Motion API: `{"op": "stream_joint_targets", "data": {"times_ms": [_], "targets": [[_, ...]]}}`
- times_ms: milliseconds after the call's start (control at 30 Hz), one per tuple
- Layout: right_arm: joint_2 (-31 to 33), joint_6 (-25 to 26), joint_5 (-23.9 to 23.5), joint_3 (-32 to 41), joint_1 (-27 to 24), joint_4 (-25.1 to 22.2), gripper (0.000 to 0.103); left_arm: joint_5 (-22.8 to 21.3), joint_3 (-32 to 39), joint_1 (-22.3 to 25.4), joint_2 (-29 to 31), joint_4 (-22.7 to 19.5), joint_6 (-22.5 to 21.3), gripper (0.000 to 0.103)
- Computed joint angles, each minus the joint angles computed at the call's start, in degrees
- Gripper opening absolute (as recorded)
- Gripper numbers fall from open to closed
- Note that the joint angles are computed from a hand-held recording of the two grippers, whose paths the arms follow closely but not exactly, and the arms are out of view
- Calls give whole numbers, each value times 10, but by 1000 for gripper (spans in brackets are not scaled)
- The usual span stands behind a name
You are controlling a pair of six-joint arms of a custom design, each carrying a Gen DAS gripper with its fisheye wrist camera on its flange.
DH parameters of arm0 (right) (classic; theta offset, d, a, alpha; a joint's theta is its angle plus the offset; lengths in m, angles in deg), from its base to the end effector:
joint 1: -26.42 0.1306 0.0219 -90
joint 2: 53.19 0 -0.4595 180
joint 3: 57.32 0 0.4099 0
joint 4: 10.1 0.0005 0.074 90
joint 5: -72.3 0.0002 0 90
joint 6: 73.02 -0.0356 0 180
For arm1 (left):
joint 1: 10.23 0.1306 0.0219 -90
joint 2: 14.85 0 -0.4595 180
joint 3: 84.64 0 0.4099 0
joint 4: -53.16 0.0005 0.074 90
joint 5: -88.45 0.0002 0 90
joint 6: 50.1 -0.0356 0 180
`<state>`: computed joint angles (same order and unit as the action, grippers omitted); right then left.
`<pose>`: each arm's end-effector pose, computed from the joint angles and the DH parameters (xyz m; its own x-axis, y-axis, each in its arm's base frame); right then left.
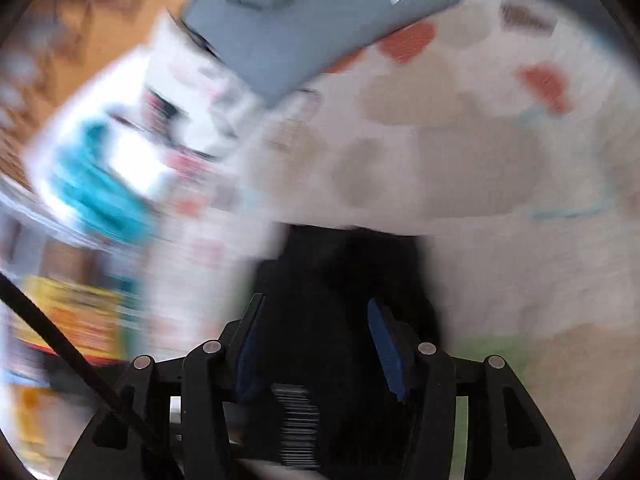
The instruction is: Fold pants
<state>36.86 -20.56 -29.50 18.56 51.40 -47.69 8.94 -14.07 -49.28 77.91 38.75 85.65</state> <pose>0.4385 0.2118 0.4041 -0.8863 0.2451 -0.3929 0.0150 0.8633 0.5045 0.3924 -0.3273 0.3696 -0.8481 -0.2189 -0.4824 0.1798 0.7376 -0.6508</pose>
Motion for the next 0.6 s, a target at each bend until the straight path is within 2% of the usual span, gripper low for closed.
{"op": "stream_joint_targets", "data": {"times_ms": [67, 133, 167, 200, 333, 500, 600], "targets": [[-2, 27, 27, 2, 14, -24, 57, 6, -1, 2, -3, 10, 6, 58], [-6, 48, 28, -7, 23, -24, 53, 7, -4, 7, -6, 22, 17, 58], [-10, 54, 12, -15, 21, -22, 26, 4, -4, 9, -7, 24, 22, 58], [-17, 60, -9, -25, 16, -24, 14, -2, -5, 10, -9, 25, 27, 58], [-49, 54, -2, -48, 9, -16, 9, -19, -3, 12, -10, 20, 35, 59], [-50, 44, 15, -55, 3, -57, 8, -35, 8, 4, 1, -8, 20, 60], [-38, 46, 8, -47, -2, -73, 16, -55, 25, -3, 15, -47, -6, 62]]}}
